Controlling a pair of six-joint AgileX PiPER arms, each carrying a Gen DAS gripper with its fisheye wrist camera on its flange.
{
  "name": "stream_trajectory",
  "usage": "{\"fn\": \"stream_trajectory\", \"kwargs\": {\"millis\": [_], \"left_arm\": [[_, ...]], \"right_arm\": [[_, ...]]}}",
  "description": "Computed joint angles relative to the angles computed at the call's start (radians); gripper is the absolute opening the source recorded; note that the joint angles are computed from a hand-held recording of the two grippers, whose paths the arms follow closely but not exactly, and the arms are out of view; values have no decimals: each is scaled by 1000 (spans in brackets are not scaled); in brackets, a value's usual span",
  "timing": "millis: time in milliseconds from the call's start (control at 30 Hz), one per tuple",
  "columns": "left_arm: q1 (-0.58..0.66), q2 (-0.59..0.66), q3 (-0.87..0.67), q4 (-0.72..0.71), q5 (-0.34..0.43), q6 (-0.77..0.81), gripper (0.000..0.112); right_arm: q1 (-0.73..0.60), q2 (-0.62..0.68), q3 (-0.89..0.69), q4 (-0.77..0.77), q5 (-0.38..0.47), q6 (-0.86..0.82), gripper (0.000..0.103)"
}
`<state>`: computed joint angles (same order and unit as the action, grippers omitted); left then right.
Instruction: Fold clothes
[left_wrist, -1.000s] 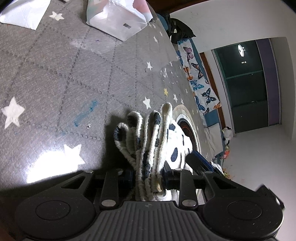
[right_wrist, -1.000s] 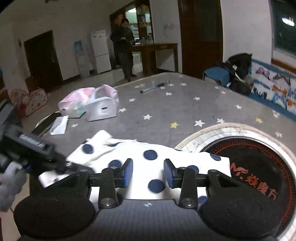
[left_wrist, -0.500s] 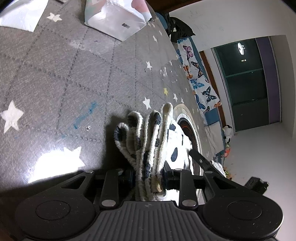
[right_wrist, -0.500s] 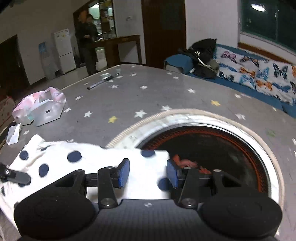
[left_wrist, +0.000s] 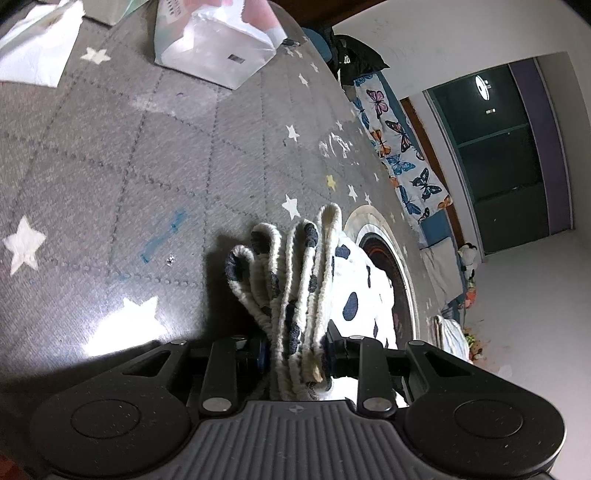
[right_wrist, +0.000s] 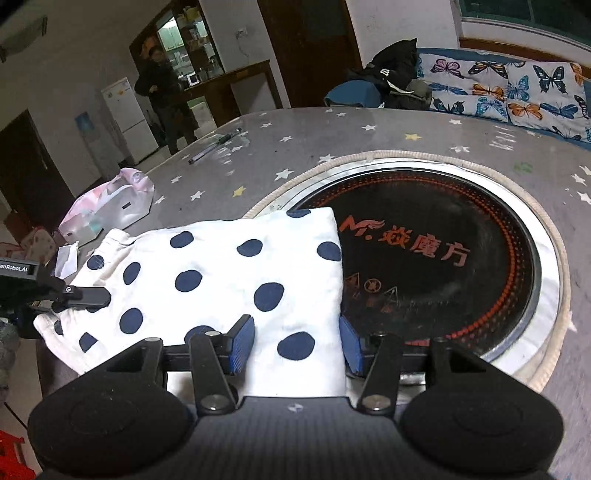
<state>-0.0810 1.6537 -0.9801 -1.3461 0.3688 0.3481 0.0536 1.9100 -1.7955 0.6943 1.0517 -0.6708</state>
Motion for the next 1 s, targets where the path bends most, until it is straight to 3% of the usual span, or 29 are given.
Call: {"fn": "stream_trajectory", "kwargs": {"millis": [400,600,833,1000], "left_arm": [[-87,-10,-62,489,-76,-402,31],[-106,-25,-61,648,-86,-515,31],[-134,-31,-77,857,-86,-684,31],[-151,-28,-103,953,-77,-755,31]], "right_arm": [[-12,-52,99,44,-54,16,47],[-25,-64,132,87,-58,1,47],[-36,-88,183,143,-63,-10,18],[-45,-149,267,177,-103,-23,11]]}}
